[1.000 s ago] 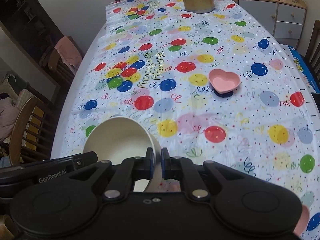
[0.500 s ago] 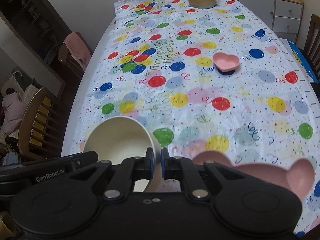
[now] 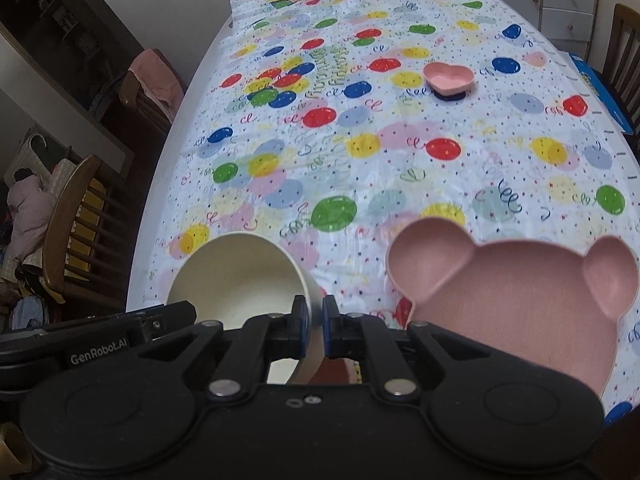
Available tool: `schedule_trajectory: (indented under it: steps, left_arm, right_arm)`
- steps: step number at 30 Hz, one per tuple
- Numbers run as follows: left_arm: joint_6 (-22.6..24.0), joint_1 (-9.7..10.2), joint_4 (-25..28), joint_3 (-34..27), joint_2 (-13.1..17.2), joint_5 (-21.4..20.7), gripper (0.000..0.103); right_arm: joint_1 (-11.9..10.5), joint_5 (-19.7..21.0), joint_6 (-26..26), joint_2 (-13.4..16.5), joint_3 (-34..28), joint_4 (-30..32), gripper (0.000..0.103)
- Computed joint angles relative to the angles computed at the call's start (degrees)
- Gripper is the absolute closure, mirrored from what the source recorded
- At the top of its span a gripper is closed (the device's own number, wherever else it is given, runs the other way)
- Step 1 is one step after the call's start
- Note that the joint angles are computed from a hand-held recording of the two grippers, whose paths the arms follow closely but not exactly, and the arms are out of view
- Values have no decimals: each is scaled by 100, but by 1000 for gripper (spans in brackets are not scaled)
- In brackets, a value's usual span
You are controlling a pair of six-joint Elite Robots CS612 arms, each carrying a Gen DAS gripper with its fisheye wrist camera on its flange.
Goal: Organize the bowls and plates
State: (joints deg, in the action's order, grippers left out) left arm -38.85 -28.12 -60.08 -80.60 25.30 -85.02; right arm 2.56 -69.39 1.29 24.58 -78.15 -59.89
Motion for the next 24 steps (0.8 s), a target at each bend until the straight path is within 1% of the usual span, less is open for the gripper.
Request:
schedule_trajectory:
  steps: [11,24]
  left_arm:
    - [-10,-32,250,-163,113,-125,95]
    - [-1,-48,274,-111,156,-151,95]
  right_arm:
    - [-11,7,30,135,-254,408,96]
    - [-16,-85,67,193,-279,497,96]
